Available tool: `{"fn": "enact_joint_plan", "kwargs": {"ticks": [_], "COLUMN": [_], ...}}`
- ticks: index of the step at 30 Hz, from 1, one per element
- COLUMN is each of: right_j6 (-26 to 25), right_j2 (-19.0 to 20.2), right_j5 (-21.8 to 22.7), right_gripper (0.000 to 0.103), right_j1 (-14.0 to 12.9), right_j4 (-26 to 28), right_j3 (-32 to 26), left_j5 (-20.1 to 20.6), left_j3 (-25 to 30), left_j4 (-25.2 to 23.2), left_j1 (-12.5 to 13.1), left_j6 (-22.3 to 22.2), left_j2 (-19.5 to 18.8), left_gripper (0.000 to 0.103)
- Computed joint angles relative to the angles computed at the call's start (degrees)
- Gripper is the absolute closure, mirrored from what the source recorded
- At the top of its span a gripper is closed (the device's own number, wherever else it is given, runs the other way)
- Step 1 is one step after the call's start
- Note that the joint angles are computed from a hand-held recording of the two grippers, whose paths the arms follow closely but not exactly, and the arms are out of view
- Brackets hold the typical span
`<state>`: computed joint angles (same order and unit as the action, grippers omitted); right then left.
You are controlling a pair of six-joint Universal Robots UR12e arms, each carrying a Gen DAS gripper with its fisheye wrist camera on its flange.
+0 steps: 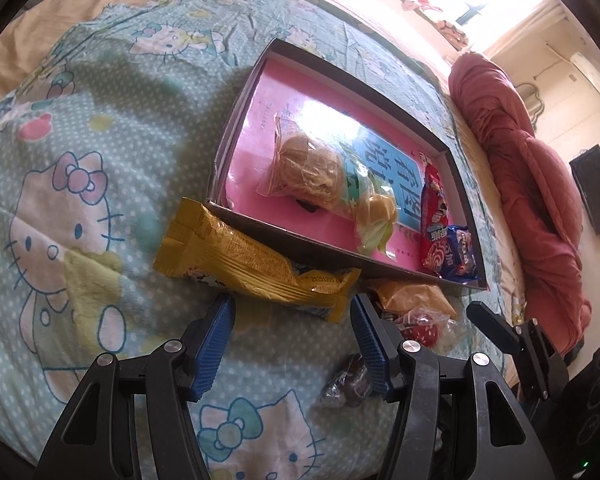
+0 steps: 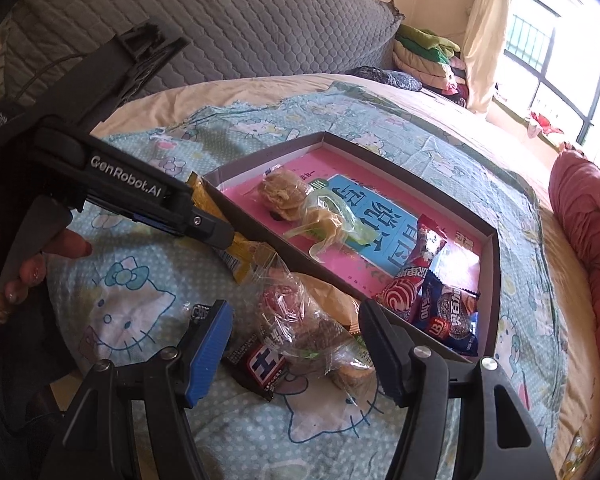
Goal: Organize snacks
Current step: 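Grasp the yellow chip bag with left gripper while right gripper grasps clear candy bag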
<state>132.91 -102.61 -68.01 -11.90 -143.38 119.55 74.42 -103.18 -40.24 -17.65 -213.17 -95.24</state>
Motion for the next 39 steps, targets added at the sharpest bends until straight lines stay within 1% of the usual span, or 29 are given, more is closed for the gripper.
{"fn": "enact_joint_plan", "kwargs": {"ticks": [3, 9, 10, 12, 13, 14, 16, 17, 18, 22, 25, 29, 32, 36, 37, 38, 39], "right_j6": [-1.7, -5.2, -5.7, -6.4, -6.9, -7.0, -7.4, -7.5, -7.7, -8.2, -7.5, -5.5, -3.4, -0.4, 0.4, 1.3, 2.0], "right_j2": [0.4, 1.1, 1.1, 1.3, 1.5, 1.6, 1.8, 1.9, 1.9, 1.9, 1.7, 1.5, 1.4, 1.6, 1.6, 1.7, 1.8], "right_j5": [-1.8, -5.5, -5.9, -7.2, -7.5, -7.9, -8.4, -8.6, -8.8, -9.2, -8.4, -5.3, -2.7, 0.6, 1.4, 2.3, 3.4], "right_gripper": [0.038, 0.038, 0.040, 0.047, 0.053, 0.056, 0.058, 0.062, 0.063, 0.065, 0.065, 0.066, 0.066, 0.066, 0.066, 0.066, 0.066], "right_j1": [1.0, 2.9, 3.1, 3.6, 3.8, 3.9, 4.1, 4.2, 4.4, 4.6, 4.3, 3.2, 2.3, 1.0, 0.6, 0.2, -0.2], "right_j4": [-1.5, -6.7, -7.5, -9.0, -9.2, -9.4, -9.7, -9.9, -9.9, -10.2, -9.2, -6.6, -4.1, -0.4, 0.3, 1.2, 2.2], "right_j3": [0.4, 1.7, 2.0, 2.3, 2.3, 2.3, 2.3, 2.3, 2.3, 2.4, 2.2, 1.3, 0.4, -0.9, -1.2, -1.6, -1.9], "left_j5": [-0.8, -1.4, -1.4, -1.6, -1.7, -1.7, -1.4, -1.2, -0.7, 1.8, 4.1, 5.3, 5.3, 3.8, 3.4, 3.3, 2.7], "left_j3": [-0.1, -0.2, -0.3, -0.4, -0.6, -0.7, -0.7, -0.7, -0.6, 0.2, 0.9, 1.2, 1.3, 1.2, 1.0, 0.9, 0.6], "left_j4": [0.7, 1.8, 1.9, 2.4, 2.6, 3.1, 3.1, 3.1, 3.1, 2.1, 1.4, 1.2, 0.8, 1.0, 1.4, 1.4, 1.9], "left_j1": [0.3, 0.6, 0.7, 0.8, 0.8, 0.9, 0.9, 0.8, 0.7, -0.1, -0.9, -1.3, -1.1, -0.7, -0.6, -0.5, -0.2], "left_j6": [-1.4, -4.2, -4.5, -5.6, -6.2, -7.3, -8.4, -8.9, -9.5, -10.9, -10.8, -9.8, -8.7, -7.5, -7.3, -6.8, -6.8], "left_j2": [-0.3, -0.7, -0.7, -0.7, -0.7, -0.7, -0.9, -0.9, -1.1, -1.7, -2.2, -2.4, -2.3, -2.2, -2.0, -1.8, -1.6], "left_gripper": [0.041, 0.041, 0.041, 0.041, 0.041, 0.041, 0.041, 0.041, 0.041, 0.043, 0.044, 0.050, 0.056, 0.062, 0.067, 0.078, 0.078]}}
